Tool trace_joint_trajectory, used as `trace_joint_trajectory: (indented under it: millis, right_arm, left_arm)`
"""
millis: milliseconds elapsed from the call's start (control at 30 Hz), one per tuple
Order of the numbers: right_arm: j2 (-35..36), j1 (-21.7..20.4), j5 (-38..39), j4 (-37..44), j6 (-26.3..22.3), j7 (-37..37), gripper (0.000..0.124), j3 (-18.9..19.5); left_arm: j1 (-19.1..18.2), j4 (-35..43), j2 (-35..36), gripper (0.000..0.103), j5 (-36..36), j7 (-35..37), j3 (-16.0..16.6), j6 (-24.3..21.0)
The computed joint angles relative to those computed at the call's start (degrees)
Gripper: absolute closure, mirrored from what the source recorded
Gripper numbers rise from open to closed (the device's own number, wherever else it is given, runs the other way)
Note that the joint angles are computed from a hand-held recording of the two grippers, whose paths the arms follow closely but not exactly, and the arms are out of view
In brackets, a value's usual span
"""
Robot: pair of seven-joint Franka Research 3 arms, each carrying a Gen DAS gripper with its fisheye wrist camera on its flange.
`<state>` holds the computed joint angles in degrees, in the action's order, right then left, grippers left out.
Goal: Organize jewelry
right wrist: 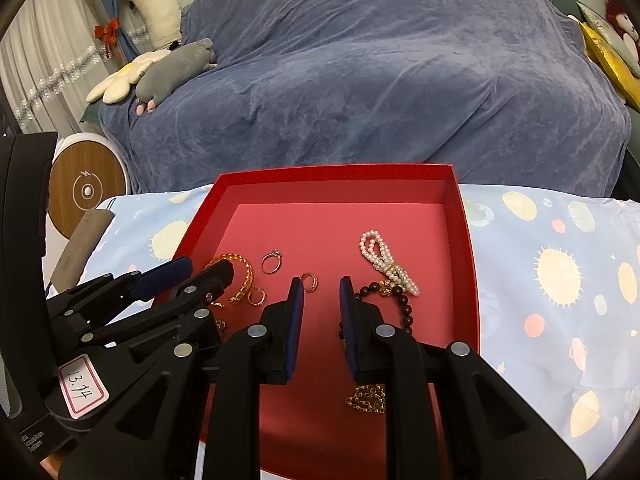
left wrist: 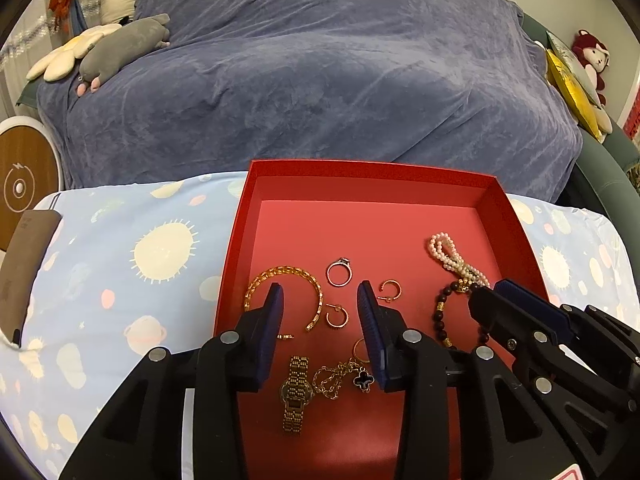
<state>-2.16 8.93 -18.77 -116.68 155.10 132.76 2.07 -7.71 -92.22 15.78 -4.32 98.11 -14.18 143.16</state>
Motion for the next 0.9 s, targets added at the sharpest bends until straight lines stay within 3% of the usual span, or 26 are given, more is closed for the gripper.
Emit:
trace_joint_trajectory:
  millis: [67, 233, 667, 833, 900]
  right_arm:
    - [-0.77, -0.01, -0.29, -0.50, -0.29, 0.36, 0.106, 0.10]
    - [-3.46, -0.84, -1.54, -2.59, -0.03, 2.46, 0.090, 0.79]
    - [-12.12, -3.51, 1.09, -10.21, 1.36, 5.42, 0.089, 4.71]
    - [-16.02, -5.43, -1.11, -12.91, -0.48, 6.08, 0.078, 7.60]
    - [-17.48, -5.84, -1.63, -13.90, -1.46, 6.00, 0.077, 8.45]
  left_arm:
    - [0.13, -0.69, -0.62, 0.067, -0.21, 0.37, -0.09, 0.22]
    - [0.60, -2.57, -2.84, 0.067, -1.94, 1.30, -0.20, 0.28]
    - [-0.33, -12.42, -12.44, 0.066, -7.10, 3.66, 1.17, 2.49]
    - [-1.17, -18.15, -17.26, 0.052, -8.35, 5.75, 2.64, 4.81]
    - [-1.55, -20.59, -19.21, 0.051, -7.37, 6.04, 3.22, 6.10]
